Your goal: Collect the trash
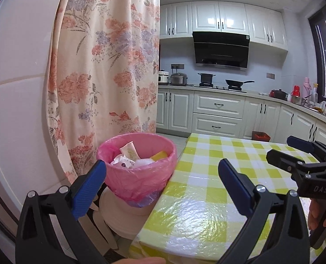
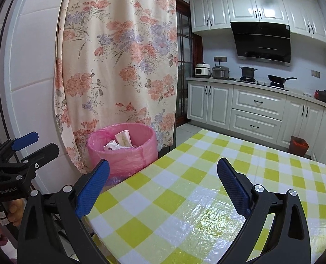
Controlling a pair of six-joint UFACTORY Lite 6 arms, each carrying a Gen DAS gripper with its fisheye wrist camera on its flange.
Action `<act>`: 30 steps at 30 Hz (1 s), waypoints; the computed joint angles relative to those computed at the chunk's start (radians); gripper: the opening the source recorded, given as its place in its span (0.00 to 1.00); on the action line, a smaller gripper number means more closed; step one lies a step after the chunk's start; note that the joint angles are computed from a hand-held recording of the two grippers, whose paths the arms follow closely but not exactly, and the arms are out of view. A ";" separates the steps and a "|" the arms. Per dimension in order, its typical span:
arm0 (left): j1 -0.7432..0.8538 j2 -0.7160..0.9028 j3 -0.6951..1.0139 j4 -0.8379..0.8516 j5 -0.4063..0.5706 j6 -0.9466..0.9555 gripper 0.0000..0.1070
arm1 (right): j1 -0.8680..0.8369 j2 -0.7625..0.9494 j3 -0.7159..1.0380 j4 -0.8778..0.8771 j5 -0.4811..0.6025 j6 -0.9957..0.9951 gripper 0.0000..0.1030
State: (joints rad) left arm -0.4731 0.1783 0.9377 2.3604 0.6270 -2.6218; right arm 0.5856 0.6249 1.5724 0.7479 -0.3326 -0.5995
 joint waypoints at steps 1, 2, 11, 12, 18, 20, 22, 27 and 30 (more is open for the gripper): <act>0.001 -0.001 -0.002 0.003 -0.002 -0.002 0.92 | 0.000 0.001 0.002 0.000 0.001 0.000 0.89; 0.002 -0.001 -0.004 0.012 -0.008 -0.010 0.92 | 0.001 0.002 0.003 0.000 0.001 0.000 0.89; 0.010 0.013 -0.003 0.023 -0.014 -0.014 0.92 | 0.010 0.007 -0.003 -0.031 -0.010 0.041 0.89; 0.011 0.013 -0.005 0.023 -0.013 -0.016 0.92 | 0.010 0.007 -0.004 -0.037 -0.009 0.047 0.89; 0.014 0.005 -0.010 0.024 -0.015 -0.022 0.92 | 0.009 0.006 -0.006 -0.039 -0.010 0.049 0.89; 0.013 0.006 -0.010 0.022 -0.010 -0.019 0.92 | 0.010 0.005 -0.007 -0.044 -0.011 0.056 0.89; 0.014 0.006 -0.011 0.024 -0.011 -0.022 0.92 | 0.008 0.005 -0.008 -0.050 -0.011 0.058 0.89; 0.012 0.006 -0.015 0.022 -0.002 -0.018 0.92 | 0.013 0.007 -0.009 -0.052 -0.016 0.055 0.89; 0.012 0.006 -0.017 0.022 0.001 -0.020 0.92 | 0.016 0.011 -0.004 -0.046 -0.016 0.049 0.89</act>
State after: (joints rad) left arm -0.4613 0.1847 0.9207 2.3827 0.6276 -2.6416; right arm 0.6016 0.6363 1.5683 0.7022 -0.3485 -0.5501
